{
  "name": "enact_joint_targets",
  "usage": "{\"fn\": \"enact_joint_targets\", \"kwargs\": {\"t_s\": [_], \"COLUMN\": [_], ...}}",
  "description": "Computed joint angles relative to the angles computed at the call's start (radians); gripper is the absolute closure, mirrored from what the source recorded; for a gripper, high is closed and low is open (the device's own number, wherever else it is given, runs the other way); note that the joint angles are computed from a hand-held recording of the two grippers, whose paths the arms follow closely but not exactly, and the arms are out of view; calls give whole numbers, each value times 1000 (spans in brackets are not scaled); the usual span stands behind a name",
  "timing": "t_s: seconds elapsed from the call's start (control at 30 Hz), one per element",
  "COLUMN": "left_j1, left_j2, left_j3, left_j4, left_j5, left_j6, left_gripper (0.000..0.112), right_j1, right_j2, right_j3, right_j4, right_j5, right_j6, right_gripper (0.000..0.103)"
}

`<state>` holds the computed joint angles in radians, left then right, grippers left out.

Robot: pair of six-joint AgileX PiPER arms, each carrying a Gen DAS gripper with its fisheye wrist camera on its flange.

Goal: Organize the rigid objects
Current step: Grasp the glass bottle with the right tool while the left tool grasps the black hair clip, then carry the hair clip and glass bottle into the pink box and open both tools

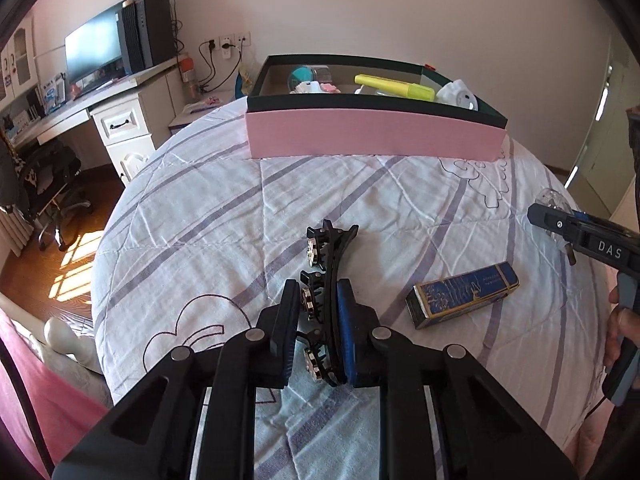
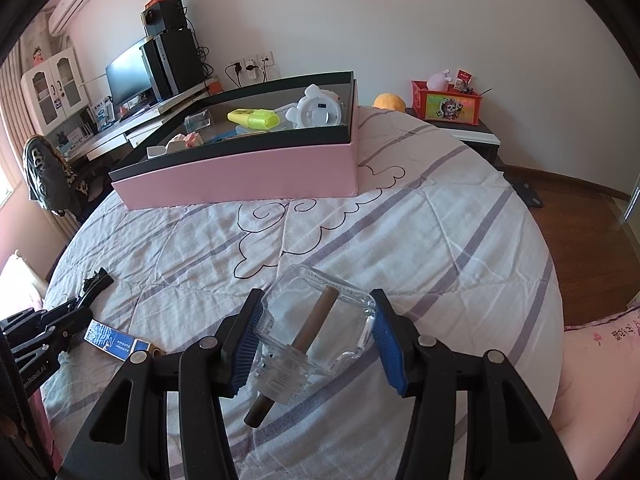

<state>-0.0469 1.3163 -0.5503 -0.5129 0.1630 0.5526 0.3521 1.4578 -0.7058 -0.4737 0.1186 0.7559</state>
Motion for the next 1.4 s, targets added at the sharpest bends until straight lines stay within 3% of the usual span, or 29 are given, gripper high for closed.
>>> {"fn": "enact_joint_targets", "kwargs": {"t_s": [0.07,0.3,0.4,0.6,0.77,0.9,1.0,1.17,1.4], "left_j1": [14,110,133,93,8,-39,-56,-109,-153], "left_j2": [-4,-35,-29,51,221,393,529,745,1046], "left_j3": [-11,-75,-133,-312,-531,-759,-948,-1267,-1761], "left_j4": [14,-204,-246,-137,160,292,301,472,576], "left_j5": [3,93,131,133,128,214,315,456,719], "left_j6": [-12,236,281,188,-96,-226,-242,-398,-476], "left_gripper": [94,94,94,94,94,94,94,94,94], "right_j1": [-1,1,-1,-11,-18,-39,-52,-80,-108], "right_j2": [-5,-41,-52,-29,68,217,347,570,845], "right_j3": [-1,-24,-55,-182,-372,-597,-774,-1083,-1502], "right_j4": [16,89,190,278,344,454,497,510,537], "right_j5": [3,24,43,105,171,252,320,467,701], "right_j6": [-19,-112,-230,-374,-501,-644,-699,-731,-745], "right_gripper": [50,50,50,50,50,50,50,50,49]}}
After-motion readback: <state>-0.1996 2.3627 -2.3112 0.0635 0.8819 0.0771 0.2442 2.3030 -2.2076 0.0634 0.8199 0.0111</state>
